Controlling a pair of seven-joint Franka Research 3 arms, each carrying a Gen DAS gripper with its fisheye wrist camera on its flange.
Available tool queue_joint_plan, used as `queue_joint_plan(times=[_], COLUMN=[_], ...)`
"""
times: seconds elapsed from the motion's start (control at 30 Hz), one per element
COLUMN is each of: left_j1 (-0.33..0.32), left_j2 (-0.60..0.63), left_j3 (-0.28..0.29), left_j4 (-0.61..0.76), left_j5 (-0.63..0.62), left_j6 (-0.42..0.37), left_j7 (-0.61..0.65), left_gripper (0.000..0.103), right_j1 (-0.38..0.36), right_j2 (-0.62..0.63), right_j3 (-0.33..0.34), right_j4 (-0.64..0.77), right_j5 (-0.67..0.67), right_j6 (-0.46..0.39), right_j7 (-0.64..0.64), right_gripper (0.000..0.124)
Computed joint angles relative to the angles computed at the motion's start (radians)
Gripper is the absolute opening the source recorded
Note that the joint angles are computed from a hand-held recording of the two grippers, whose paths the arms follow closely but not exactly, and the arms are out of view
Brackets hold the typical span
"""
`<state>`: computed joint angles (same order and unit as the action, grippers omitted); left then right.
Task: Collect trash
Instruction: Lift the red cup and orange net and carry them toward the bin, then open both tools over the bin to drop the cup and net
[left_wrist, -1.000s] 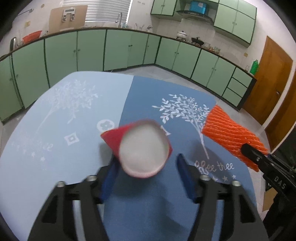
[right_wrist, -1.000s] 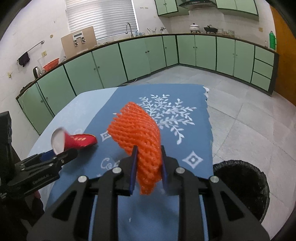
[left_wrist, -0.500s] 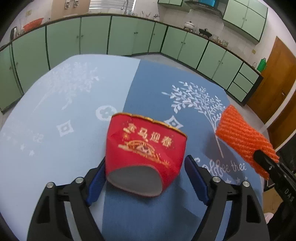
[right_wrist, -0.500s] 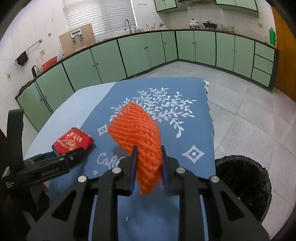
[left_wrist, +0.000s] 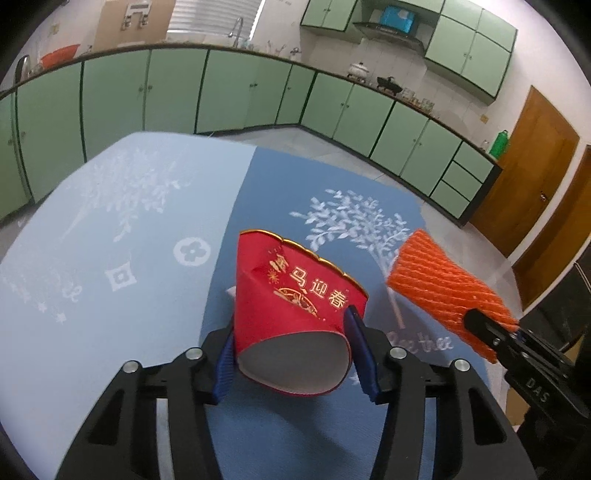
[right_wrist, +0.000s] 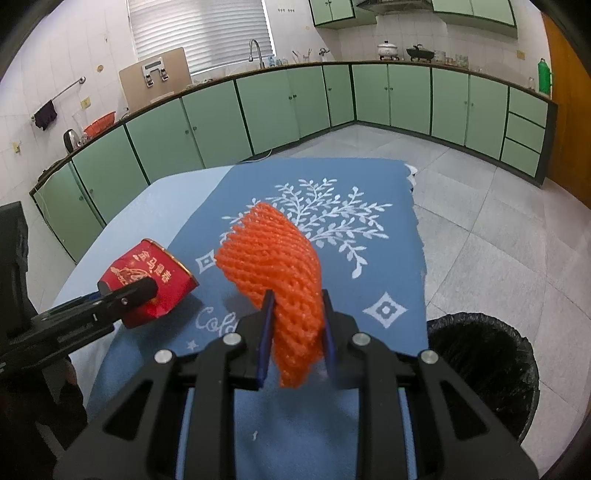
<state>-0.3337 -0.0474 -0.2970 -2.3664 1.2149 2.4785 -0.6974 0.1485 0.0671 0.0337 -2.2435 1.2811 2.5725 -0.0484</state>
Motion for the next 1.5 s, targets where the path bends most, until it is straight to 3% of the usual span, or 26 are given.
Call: queue_joint_plan(times=[0.23,0.6,1.03,1.5], left_j1=[-0.022,-0.087,-0.187,-0.302], left_j2=[0.016,0.151,0.391,0.64], left_j3=[-0.015,-0.001,0.078,0.187], left_j4=[0.067,0.257,0.548,0.863], left_j5=[0.016,0.051,0.057,-0.086], left_j6=[-0.039,-0.073,0.008,0.079], left_j7=[0.052,0.177,0.327,0.55], left_gripper=[0.053,0.053,0.053,0.053], right_j1=[-0.022,-0.083,-0.197,-0.302], right_j2=[-0.027,-0.046,0.029,0.143], right_j3=[-0.022,-0.07,-0.11,-0.098], right_j4=[-0.001,0.018,0.095,0.17], right_j5=[0.031,0.045,0.056,0.066], right_j6=[-0.025,-0.051,-0.017,0.037], right_j7=[-0.016,-0.031,-0.042,-0.037], right_gripper=[0.022,0.022,0.022,0.022])
